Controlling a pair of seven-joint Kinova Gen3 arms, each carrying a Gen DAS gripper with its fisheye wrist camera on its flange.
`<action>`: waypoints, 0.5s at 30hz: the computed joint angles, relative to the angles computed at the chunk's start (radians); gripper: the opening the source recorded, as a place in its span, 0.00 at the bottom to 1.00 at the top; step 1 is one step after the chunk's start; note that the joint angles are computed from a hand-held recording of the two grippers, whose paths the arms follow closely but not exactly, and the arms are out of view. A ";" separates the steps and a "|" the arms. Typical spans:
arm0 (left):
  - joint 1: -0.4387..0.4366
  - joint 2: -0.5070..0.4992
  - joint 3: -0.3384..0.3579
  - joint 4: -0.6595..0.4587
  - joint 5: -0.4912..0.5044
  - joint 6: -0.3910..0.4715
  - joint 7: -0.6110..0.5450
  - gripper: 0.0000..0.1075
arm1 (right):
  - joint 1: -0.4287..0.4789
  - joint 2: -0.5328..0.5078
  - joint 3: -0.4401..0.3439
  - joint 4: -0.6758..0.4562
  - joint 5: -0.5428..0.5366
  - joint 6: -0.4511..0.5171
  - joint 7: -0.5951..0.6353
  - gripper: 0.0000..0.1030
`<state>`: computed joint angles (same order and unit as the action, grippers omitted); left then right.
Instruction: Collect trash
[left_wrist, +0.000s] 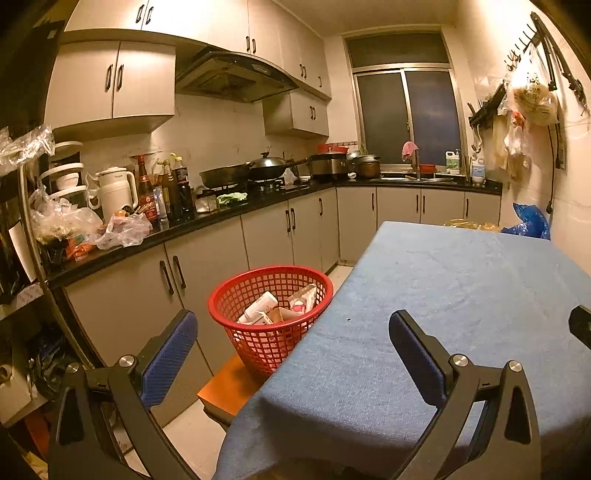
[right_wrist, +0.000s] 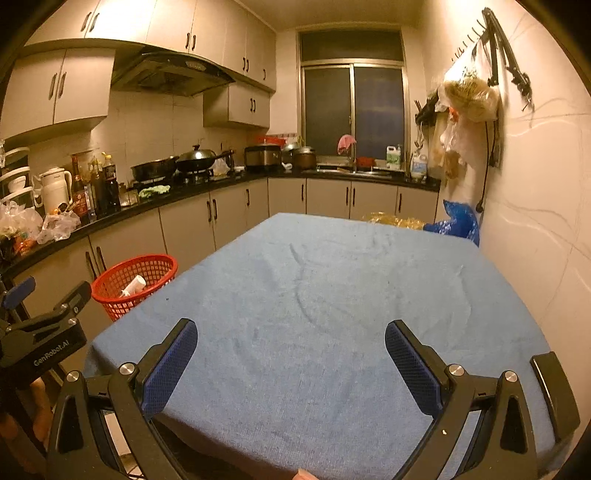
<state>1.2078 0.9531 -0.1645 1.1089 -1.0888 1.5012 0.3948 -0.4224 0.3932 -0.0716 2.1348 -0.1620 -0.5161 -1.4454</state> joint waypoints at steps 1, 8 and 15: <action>0.000 0.002 0.000 -0.004 -0.001 0.002 -0.003 0.96 | 0.001 0.000 0.000 0.000 0.001 0.001 0.000 1.00; -0.003 0.005 0.002 -0.011 0.005 -0.002 -0.015 0.96 | -0.003 0.003 0.002 -0.001 -0.003 0.000 0.007 1.00; -0.005 0.000 0.000 -0.004 0.009 -0.017 -0.014 0.96 | -0.007 0.004 0.002 -0.002 -0.009 0.001 0.011 1.00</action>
<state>1.2027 0.9535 -0.1646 1.1050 -1.0801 1.4842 0.3803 -0.4298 0.3969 -0.0695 2.1327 -0.1707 -0.5148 -1.4342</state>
